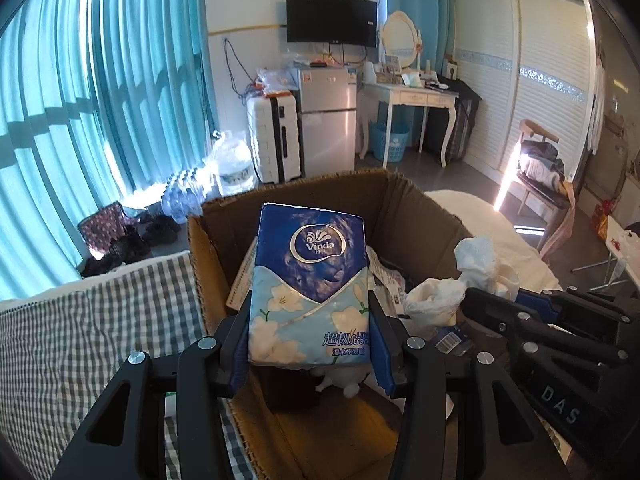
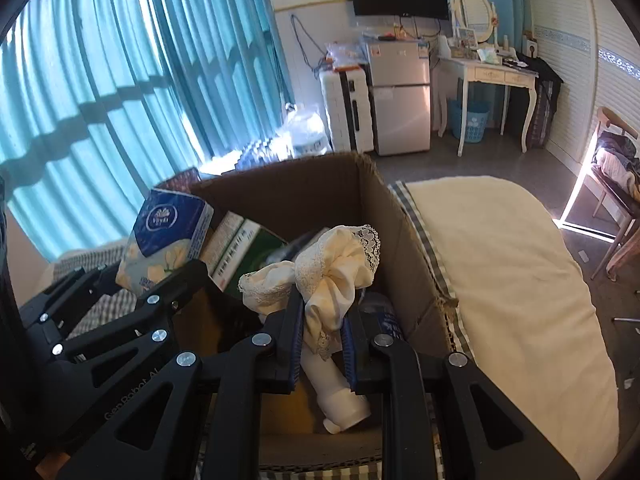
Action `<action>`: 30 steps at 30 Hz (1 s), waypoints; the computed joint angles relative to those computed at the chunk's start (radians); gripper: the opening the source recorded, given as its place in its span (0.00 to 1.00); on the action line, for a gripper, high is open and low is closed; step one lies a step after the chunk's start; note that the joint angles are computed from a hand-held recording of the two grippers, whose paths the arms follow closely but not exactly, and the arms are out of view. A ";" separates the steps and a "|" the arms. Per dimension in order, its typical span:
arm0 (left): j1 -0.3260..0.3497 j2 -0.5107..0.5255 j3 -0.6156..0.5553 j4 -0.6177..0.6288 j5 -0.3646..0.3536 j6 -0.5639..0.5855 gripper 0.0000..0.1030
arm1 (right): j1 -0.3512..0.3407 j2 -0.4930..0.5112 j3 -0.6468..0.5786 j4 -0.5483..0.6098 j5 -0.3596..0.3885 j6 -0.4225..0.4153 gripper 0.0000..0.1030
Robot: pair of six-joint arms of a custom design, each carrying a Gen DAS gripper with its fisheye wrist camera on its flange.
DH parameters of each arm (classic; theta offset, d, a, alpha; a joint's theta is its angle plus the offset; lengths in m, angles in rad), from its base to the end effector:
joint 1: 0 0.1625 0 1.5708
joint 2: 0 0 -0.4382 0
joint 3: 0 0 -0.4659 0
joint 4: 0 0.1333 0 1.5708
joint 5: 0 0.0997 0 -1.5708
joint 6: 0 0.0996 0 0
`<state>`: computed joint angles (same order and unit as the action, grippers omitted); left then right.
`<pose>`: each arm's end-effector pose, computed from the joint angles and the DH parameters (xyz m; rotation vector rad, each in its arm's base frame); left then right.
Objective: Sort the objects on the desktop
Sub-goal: 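Open both grippers to drop the tissue pack and lace cloth into the box, then withdraw both grippers from the box toward the foam tube and green bag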
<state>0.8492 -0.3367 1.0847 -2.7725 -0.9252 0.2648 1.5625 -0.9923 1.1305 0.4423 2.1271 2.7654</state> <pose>-0.4360 -0.7880 -0.0374 1.0186 2.3047 -0.7551 0.0748 -0.7177 0.3355 0.0695 -2.2441 1.0551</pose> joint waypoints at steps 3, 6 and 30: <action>0.006 0.018 -0.030 0.057 0.002 -0.030 0.53 | -0.005 0.025 -0.020 0.025 0.039 -0.008 0.17; 0.006 0.023 -0.040 0.083 0.013 -0.047 0.59 | -0.010 0.045 -0.044 0.063 0.040 0.018 0.27; -0.006 -0.161 0.128 -0.141 0.061 -0.018 1.00 | 0.045 -0.121 0.141 -0.207 -0.043 0.077 0.70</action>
<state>0.8436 -0.4978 1.2126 -2.9139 -0.8641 0.2473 1.6075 -1.1134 1.2719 0.2349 2.0846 2.8428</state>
